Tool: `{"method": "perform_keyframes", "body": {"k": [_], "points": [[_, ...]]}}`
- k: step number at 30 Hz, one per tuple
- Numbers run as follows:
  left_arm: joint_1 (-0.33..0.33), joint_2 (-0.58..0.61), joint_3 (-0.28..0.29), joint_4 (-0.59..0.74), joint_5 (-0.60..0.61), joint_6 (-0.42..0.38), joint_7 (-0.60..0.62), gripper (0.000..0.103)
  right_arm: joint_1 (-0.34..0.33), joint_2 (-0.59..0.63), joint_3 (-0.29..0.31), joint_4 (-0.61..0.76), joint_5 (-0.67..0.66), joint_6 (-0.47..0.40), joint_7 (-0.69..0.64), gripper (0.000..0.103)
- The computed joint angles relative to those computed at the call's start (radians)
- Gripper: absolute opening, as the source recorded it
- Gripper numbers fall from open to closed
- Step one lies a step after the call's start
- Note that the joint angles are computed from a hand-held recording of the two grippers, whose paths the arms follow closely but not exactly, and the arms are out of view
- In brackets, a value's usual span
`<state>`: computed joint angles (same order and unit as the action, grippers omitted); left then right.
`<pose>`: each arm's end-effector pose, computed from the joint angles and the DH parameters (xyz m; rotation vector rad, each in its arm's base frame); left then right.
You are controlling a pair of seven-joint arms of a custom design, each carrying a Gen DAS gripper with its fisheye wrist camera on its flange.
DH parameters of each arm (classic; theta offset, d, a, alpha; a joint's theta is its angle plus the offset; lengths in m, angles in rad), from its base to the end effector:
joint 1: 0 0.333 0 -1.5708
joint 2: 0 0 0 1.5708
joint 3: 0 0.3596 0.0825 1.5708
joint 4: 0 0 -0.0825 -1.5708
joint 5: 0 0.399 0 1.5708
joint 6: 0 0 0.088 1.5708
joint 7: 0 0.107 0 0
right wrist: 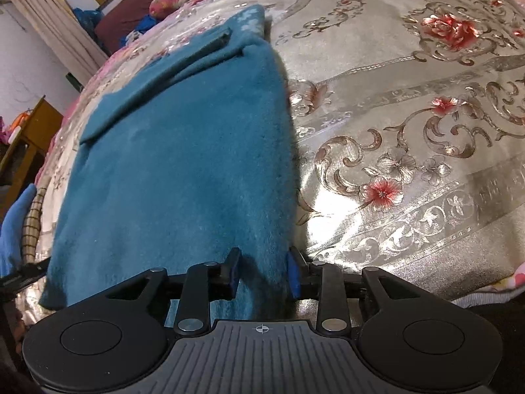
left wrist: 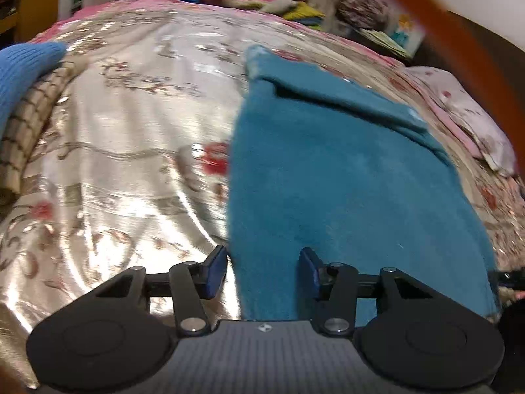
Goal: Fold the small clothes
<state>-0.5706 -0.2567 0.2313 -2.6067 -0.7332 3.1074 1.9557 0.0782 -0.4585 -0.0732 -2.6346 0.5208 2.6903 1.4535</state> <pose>0.4477 -0.0949 0.4409 -1.9288 1.8991 -1.0257 0.4171 -0.0157 0.4783 -1.5112 2.0324 -0.1534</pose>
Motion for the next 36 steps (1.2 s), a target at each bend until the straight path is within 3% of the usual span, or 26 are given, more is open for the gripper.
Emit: {"method": "perform_keyframes", "body": {"k": [5, 7, 9, 12, 13, 14, 16, 20, 25, 30, 33, 36], "points": [[0.037, 0.005, -0.015, 0.020, -0.021, -0.070, -0.012, 0.050, 0.007, 0.010, -0.024, 0.018, 0.035, -0.034, -0.017, 0.032], [0.068, 0.012, -0.038, 0.032, -0.043, -0.097, -0.017, 0.050, 0.015, 0.020, -0.033, 0.029, 0.055, -0.043, -0.034, 0.037], [0.122, 0.014, -0.085, 0.038, -0.024, -0.120, -0.061, 0.049, 0.029, 0.034, -0.050, 0.038, 0.095, -0.045, -0.065, 0.040], [0.242, 0.019, -0.181, 0.060, 0.096, -0.192, -0.196, 0.033, 0.036, 0.037, -0.059, 0.039, 0.129, -0.046, -0.120, 0.040], [0.260, 0.025, -0.192, 0.074, 0.112, -0.221, -0.220, 0.022, 0.041, 0.034, -0.069, 0.038, 0.152, -0.050, -0.140, 0.039], [0.281, 0.028, -0.204, 0.094, 0.128, -0.263, -0.253, 0.018, 0.046, 0.031, -0.081, 0.039, 0.187, -0.059, -0.151, 0.033], [0.294, 0.032, -0.218, 0.125, 0.121, -0.298, -0.257, 0.018, 0.061, 0.025, -0.109, 0.041, 0.268, -0.072, -0.204, 0.024], [0.332, 0.045, -0.285, 0.143, 0.232, -0.282, -0.308, 0.018, 0.050, 0.026, -0.110, 0.040, 0.354, -0.086, -0.241, 0.021], [0.309, 0.063, -0.273, 0.136, 0.192, -0.262, -0.274, 0.021, 0.008, 0.048, -0.070, 0.077, 0.320, -0.130, -0.204, 0.026], [0.320, 0.060, -0.274, 0.130, 0.185, -0.277, -0.274, 0.031, -0.007, 0.077, -0.028, 0.087, 0.243, -0.113, -0.143, 0.036], [0.314, 0.059, -0.265, 0.132, 0.146, -0.277, -0.256, 0.031, 0.000, 0.072, -0.029, 0.083, 0.237, -0.104, -0.135, 0.036], [0.324, 0.058, -0.269, 0.130, 0.130, -0.274, -0.274, 0.019, 0.009, 0.067, -0.034, 0.075, 0.245, -0.092, -0.143, 0.033]]}}
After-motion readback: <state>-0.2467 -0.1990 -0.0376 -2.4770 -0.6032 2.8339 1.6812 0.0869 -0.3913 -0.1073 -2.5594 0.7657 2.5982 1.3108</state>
